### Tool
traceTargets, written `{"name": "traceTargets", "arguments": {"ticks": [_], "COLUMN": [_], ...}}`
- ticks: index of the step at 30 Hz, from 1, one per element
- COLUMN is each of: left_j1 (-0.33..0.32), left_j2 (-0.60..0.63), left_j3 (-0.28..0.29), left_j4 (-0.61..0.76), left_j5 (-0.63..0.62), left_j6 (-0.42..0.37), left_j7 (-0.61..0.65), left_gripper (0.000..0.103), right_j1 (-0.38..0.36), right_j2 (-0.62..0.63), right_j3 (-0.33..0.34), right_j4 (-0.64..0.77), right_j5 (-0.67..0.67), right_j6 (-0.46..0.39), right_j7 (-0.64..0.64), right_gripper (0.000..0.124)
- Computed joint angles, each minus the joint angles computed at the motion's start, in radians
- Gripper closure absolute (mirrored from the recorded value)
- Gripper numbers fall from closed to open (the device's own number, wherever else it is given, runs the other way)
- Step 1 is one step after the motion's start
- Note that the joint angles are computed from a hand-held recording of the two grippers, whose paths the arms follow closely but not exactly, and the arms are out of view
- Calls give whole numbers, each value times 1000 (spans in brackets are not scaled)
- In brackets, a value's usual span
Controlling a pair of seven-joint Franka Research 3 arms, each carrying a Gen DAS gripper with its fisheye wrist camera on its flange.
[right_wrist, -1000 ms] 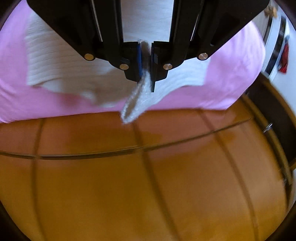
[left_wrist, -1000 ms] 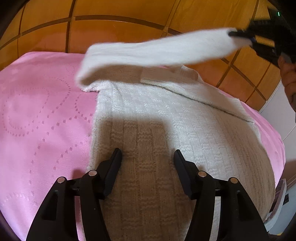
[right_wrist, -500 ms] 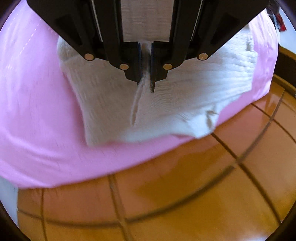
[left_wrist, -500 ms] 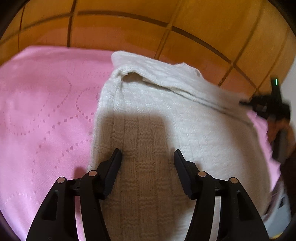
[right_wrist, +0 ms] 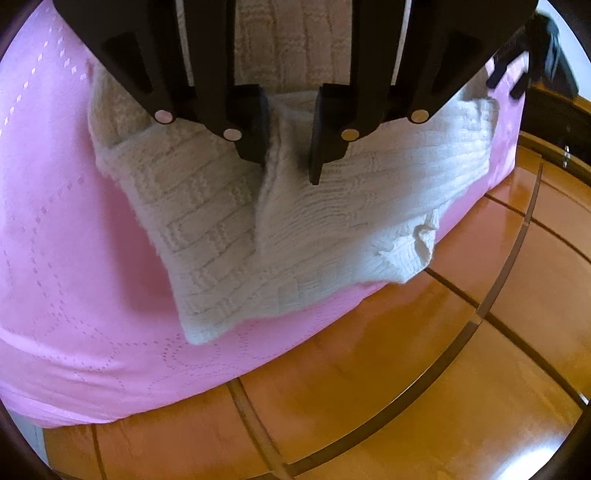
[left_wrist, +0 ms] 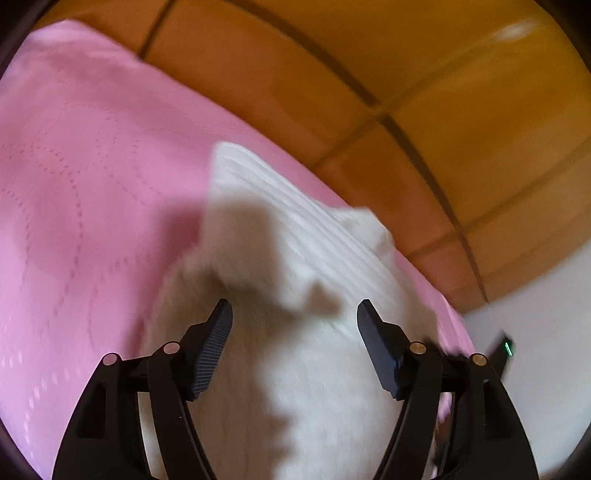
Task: Fold small clothes
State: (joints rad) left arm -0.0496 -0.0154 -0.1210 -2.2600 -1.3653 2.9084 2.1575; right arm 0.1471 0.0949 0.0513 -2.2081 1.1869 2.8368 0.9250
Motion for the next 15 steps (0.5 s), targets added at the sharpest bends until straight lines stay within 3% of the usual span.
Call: {"name": "traceTargets", "arguments": {"ticks": [1, 2, 3, 6, 8, 10, 13, 14, 15], "left_j1": [2, 10, 25, 44, 53, 57, 45, 39, 27], "left_j2": [32, 53, 70, 78, 69, 39, -13, -31, -53], "left_j3": [1, 2, 5, 3, -10, -26, -10, -1, 15], "left_j4": [23, 42, 56, 20, -22, -57, -104, -112, -111], "left_j5": [33, 17, 19, 198, 252, 162, 355, 375, 326], "left_j6": [39, 48, 30, 42, 62, 72, 56, 39, 18], "left_j7": [-68, -86, -129, -318, -339, -222, -352, -362, -302], "left_gripper": [34, 43, 69, 98, 98, 98, 98, 96, 86], "right_j1": [3, 5, 8, 12, 19, 41, 19, 20, 21], "right_j2": [-1, -3, -14, -44, -41, -11, 2, 2, 0], "right_j3": [0, 3, 5, 9, 3, -14, 7, 8, 8], "right_j4": [1, 2, -6, -28, -40, -42, -27, -26, -26], "right_j5": [-15, -16, -18, 68, 80, 3, 56, 45, 34], "right_j6": [3, 4, 18, 31, 44, 81, 82, 88, 97], "right_j7": [6, -3, -22, -124, -137, -67, -110, -101, -91], "right_gripper": [113, 117, 117, 118, 118, 118, 116, 108, 95]}}
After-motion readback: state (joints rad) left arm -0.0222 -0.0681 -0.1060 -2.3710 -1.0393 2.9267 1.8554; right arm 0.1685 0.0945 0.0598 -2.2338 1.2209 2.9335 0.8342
